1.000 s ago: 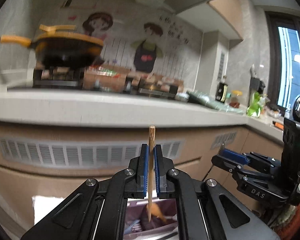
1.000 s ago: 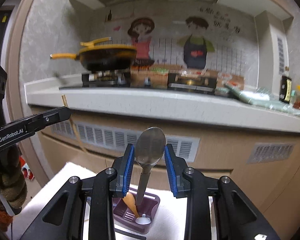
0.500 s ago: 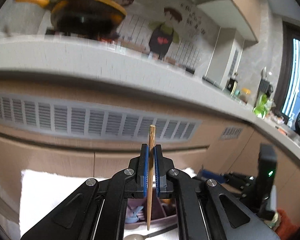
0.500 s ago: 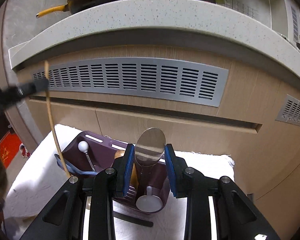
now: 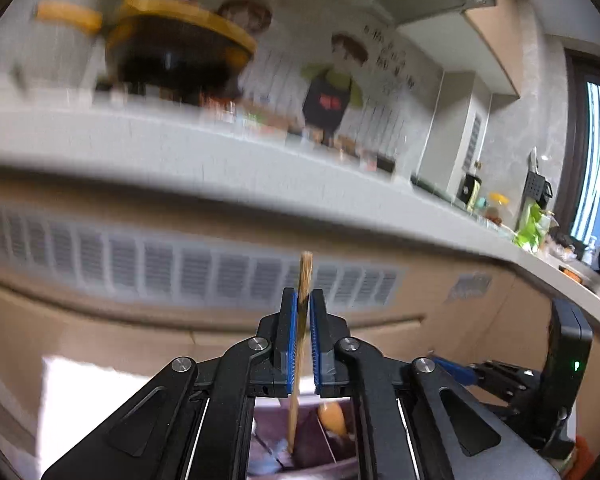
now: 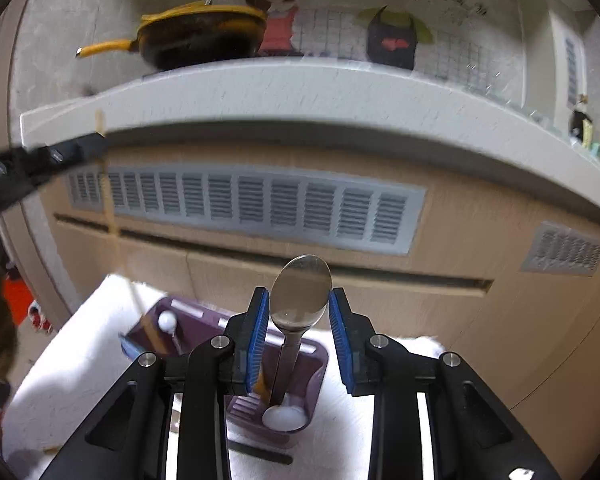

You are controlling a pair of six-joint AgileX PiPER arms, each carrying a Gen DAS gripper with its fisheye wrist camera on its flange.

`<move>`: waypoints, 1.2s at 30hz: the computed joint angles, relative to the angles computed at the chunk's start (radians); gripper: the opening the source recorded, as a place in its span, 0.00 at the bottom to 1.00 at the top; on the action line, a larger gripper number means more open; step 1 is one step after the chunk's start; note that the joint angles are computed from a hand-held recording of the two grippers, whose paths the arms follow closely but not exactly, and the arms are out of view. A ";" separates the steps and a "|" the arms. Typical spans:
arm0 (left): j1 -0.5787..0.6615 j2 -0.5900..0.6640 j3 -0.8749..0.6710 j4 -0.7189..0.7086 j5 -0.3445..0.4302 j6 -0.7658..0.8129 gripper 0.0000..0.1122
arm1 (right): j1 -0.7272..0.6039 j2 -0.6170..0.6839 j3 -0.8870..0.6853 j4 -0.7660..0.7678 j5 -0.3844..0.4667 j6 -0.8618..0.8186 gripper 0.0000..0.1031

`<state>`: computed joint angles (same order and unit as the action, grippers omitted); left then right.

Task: Organize utensils
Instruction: 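Carry the wooden stick over the caddy and open both tools to drop stick and spoon, then lower the right tool onto a dark translucent spoon and grasp it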

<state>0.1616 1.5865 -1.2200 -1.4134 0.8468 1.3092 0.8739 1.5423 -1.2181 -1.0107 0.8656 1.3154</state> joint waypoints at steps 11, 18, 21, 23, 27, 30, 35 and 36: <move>0.093 -0.087 0.157 0.160 0.072 0.013 0.47 | 0.124 -0.147 0.141 0.107 0.016 0.005 0.40; 0.215 -0.186 0.447 0.359 0.064 0.082 0.47 | 0.313 -0.121 0.305 0.336 -0.054 -0.031 0.40; 0.273 -0.178 0.533 0.395 0.060 0.118 0.47 | 0.400 -0.048 0.308 0.309 -0.011 0.025 0.39; 0.303 -0.160 0.568 0.424 0.068 0.113 0.47 | 0.367 -0.053 0.339 0.300 -0.055 0.049 0.39; 0.373 -0.149 0.620 0.431 0.096 0.163 0.47 | 0.179 -0.099 0.418 0.238 -0.199 0.130 0.40; 0.391 -0.159 0.640 0.424 0.079 0.187 0.47 | 0.004 -0.078 0.436 0.230 -0.356 0.092 0.40; 0.414 -0.121 0.618 0.410 0.093 0.202 0.47 | -0.118 0.067 0.347 0.256 -0.413 -0.025 0.40; 0.432 -0.109 0.610 0.402 0.113 0.216 0.47 | -0.138 0.094 0.330 0.286 -0.421 -0.057 0.40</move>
<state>0.5936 1.4780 -0.6099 -1.0112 0.9597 1.5257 0.7356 1.6365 -0.8881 -0.7242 0.4449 1.2580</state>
